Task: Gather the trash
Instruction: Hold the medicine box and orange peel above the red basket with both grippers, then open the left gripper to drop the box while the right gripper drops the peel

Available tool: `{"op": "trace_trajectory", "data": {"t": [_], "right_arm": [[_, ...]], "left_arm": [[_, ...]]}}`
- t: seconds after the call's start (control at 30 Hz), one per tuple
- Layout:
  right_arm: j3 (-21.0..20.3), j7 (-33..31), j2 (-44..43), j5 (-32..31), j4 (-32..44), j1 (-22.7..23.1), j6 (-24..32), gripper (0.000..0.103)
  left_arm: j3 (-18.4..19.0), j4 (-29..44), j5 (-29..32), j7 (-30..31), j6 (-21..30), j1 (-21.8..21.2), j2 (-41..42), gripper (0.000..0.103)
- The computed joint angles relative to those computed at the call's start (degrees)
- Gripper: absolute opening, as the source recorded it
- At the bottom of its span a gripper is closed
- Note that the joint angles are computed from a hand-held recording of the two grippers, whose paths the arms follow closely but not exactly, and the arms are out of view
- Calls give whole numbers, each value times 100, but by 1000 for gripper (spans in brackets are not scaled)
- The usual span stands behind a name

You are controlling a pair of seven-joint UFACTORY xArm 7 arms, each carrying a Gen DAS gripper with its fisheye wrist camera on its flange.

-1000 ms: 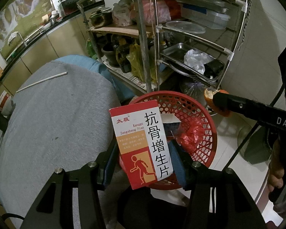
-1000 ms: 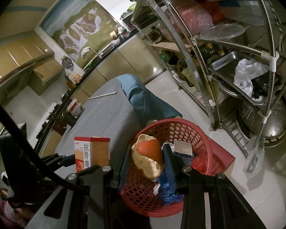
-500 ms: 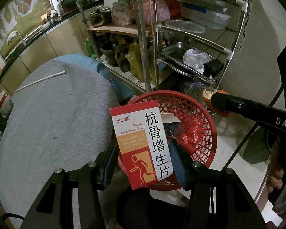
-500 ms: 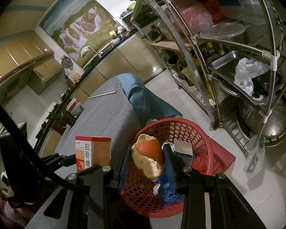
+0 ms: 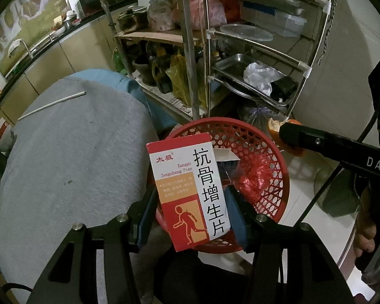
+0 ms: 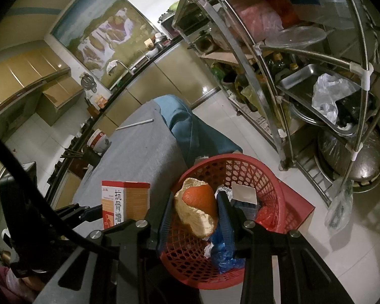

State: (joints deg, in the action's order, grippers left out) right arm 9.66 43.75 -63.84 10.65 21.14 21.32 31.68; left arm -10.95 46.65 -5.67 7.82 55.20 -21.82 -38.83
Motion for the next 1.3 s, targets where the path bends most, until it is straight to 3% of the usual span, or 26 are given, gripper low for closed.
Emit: {"op": "trace_trajectory", "data": {"t": [0.63,0.7,1.3], "right_arm": [[-148,-7,172,161,-47,101,-131,41],[-132,36,146,183,-80,78,-178,57],[71,139,195,32,183,40,-64,58]], "left_arm": [[29,46,-10,17,43,17,123,56],[15,51,10,-8,60,35,131,56],[116,-20,-5,0,131,104,-165,56]]}}
